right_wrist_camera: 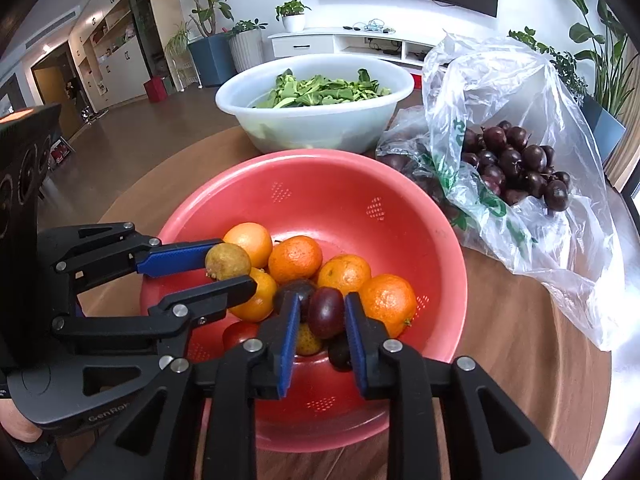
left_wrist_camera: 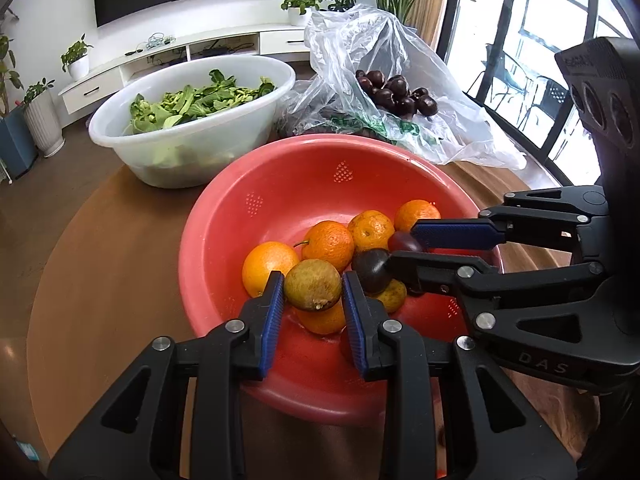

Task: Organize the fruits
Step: 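Carry the yellow fruit and red plum over the red bowl and release them inside, then move both open tools back to the tomato and yellow fruit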

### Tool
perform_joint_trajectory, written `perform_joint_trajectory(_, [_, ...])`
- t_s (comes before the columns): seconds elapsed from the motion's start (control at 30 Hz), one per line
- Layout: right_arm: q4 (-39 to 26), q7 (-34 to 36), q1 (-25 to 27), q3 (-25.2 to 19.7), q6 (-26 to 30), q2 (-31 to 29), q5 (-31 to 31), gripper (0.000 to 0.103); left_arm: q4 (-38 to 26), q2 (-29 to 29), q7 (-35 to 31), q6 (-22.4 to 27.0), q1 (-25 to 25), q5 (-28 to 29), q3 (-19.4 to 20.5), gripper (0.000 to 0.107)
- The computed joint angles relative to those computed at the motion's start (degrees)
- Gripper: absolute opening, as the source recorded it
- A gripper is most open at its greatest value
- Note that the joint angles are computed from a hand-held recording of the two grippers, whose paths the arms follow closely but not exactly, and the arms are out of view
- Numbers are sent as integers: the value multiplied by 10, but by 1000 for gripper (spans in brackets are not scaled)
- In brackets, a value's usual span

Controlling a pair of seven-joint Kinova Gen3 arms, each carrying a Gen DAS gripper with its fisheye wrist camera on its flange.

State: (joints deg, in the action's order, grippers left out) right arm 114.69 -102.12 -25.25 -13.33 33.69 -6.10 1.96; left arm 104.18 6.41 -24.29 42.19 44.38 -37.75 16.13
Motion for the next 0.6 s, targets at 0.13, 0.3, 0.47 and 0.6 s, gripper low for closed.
perform_joint_trajectory(0.13, [3,-24,2,-12,4,-13,24,42,5,-8,17,8,6,-12,3,31])
perform_joint_trajectory(0.3, [17,-24,4,-7,8,-47,19,45,16,-25,60,19,12,-41,14,63])
perform_joint_trajectory(0.47, [45,-2,5,6,8,-105,-23,52,20,-45,106,56,27,-73,46,83])
perform_joint_trajectory(0.6, [74,24,-3,18,13,-147,-65,59,37,-66,168,88,44,-103,81,91])
